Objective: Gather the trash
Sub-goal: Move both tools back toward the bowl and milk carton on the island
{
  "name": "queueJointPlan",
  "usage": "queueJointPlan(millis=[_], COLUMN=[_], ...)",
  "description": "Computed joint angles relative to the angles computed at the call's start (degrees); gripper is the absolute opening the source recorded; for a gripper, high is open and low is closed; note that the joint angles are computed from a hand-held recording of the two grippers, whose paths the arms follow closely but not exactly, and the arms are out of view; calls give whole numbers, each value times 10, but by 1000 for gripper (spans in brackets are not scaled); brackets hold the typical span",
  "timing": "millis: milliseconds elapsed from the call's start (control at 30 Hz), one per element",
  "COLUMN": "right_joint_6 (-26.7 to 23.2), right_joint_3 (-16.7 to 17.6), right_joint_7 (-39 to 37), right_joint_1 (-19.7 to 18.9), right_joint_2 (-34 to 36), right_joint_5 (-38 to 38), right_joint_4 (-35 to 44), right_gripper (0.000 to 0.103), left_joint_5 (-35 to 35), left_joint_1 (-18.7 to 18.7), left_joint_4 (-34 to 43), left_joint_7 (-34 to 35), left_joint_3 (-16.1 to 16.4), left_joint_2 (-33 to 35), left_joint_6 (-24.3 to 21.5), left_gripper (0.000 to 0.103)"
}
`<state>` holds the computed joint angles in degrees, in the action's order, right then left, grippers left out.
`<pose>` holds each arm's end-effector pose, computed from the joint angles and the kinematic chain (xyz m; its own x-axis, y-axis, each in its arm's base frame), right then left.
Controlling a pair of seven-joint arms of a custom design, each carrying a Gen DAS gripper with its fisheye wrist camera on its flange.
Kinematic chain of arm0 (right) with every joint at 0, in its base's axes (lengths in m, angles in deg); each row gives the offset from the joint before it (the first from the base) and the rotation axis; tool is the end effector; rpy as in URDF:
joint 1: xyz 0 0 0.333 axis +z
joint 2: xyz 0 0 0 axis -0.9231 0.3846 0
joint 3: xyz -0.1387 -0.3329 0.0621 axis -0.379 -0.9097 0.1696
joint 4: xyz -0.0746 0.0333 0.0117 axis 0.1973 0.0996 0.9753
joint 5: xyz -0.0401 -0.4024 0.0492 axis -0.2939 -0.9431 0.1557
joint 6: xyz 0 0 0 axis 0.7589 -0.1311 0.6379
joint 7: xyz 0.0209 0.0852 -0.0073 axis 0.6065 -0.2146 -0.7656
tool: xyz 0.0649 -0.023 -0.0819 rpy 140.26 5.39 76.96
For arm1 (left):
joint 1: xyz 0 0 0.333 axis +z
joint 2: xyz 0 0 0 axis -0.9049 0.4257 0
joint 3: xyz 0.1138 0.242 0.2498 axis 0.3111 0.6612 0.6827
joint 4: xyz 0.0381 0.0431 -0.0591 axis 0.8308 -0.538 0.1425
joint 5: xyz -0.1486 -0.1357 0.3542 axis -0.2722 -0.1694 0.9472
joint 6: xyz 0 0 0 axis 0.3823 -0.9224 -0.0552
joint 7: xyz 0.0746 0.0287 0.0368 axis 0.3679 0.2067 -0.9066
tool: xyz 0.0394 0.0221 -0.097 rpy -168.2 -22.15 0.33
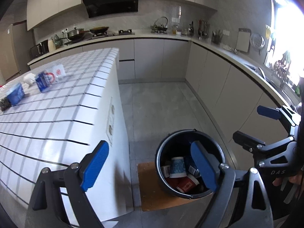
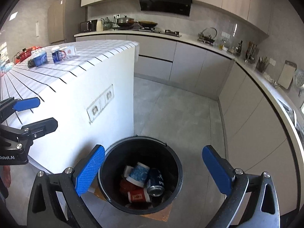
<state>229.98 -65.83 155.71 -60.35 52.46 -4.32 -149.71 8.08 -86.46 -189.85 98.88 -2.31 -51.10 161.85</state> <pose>0.3856 0.1851 0.5263 -0.2266 -0.9635 0.1426 -0.6920 0.0562 -0.7197 0.4822 -0.3071 0.5408 -0.6352 -0.7711 0.0447 -0.5465 0.4077 -0.7315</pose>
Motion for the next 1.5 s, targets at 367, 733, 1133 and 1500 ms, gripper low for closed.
queueJointPlan(millis=[367,733,1133,1500], right_joint_6=[-25,-72,-136,-135], right_joint_3=[27,13,-45,-114], right_joint_7=[40,105,82,27], right_joint_1=[25,99,205,264], right_joint_2=[72,216,400,517], right_joint_5=[-47,-107,-89,-20], right_joint_4=[105,267,493,651], right_gripper=[103,103,103,103], left_joint_5=[26,-56,-112,-113], left_joint_1=[37,73,185,254], left_joint_4=[-11,18,102,205], left_joint_7=[-9,73,142,175], left_joint_3=[29,99,94,55], left_joint_2=[-34,-28,46,128], left_joint_6=[10,-7,-44,-77], left_gripper=[89,91,92,92])
